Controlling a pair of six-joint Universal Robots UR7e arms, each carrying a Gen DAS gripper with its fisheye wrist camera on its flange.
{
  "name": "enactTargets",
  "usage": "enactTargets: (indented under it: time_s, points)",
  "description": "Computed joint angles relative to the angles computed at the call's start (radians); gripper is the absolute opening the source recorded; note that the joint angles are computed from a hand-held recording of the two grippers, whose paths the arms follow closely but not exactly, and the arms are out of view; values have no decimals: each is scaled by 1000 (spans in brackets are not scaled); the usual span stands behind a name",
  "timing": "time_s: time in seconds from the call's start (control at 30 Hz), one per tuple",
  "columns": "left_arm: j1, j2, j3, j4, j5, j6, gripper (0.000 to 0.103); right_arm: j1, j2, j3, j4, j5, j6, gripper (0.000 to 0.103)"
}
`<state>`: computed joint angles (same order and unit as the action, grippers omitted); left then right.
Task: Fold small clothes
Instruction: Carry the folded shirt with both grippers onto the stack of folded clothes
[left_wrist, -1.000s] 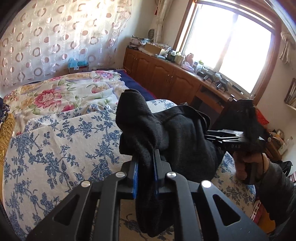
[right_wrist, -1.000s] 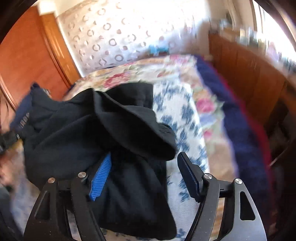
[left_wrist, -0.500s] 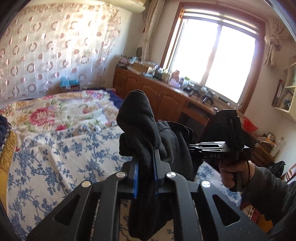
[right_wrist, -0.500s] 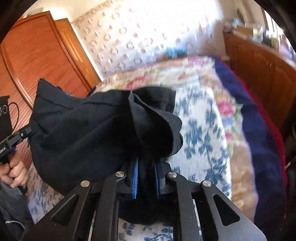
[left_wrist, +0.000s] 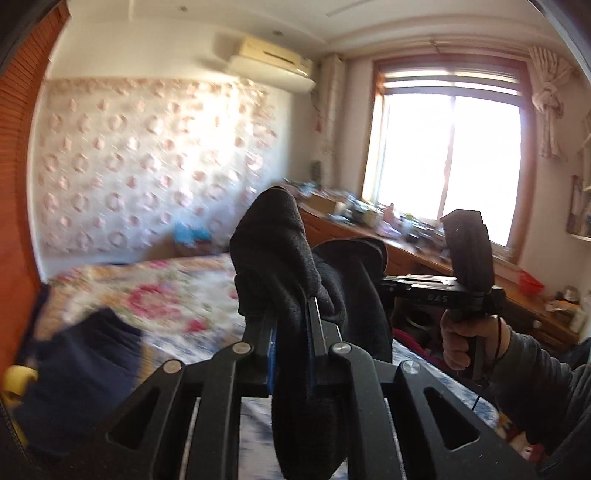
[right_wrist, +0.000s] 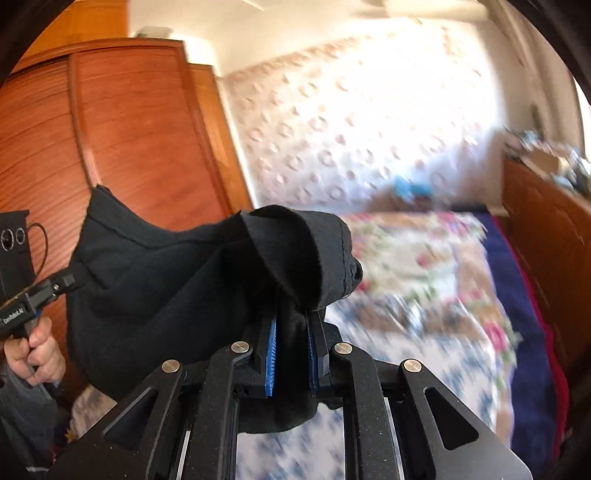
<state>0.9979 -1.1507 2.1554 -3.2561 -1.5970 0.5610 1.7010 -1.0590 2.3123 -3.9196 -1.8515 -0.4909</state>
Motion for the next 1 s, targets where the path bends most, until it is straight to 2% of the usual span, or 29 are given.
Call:
enactTargets:
  time_s: [0.17, 0.3, 0.47, 0.5, 0.6, 0.67, 0.77, 0.87, 1.0]
  points:
    - [63, -46, -67, -25, 27, 21, 9, 90, 105, -227, 147, 17, -44, 10]
    - [145, -53, -121, -36, 62, -21, 9, 147, 243, -475, 315, 15, -88, 10]
    - [269, -14, -120, -65, 130, -85, 9, 167, 444, -779, 554, -9, -124, 10]
    - [291, 1, -120, -66, 153, -97, 9, 167, 510, -863, 620, -33, -130, 10]
    - [354, 44, -119, -75, 177, -138, 9, 153, 647, -1022, 719, -83, -128, 11]
    - [371, 64, -111, -103, 181, -141, 9, 149, 701, -1080, 733, -129, -125, 14]
    - [371, 70, -74, -173, 195, -112, 10, 143, 722, -1082, 665, -140, -120, 37]
    - [372, 84, -66, -203, 200, -106, 11, 148, 700, -1047, 602, -129, -125, 39]
    - [375, 101, -77, -216, 217, -109, 12, 165, 653, -940, 487, -80, -179, 40]
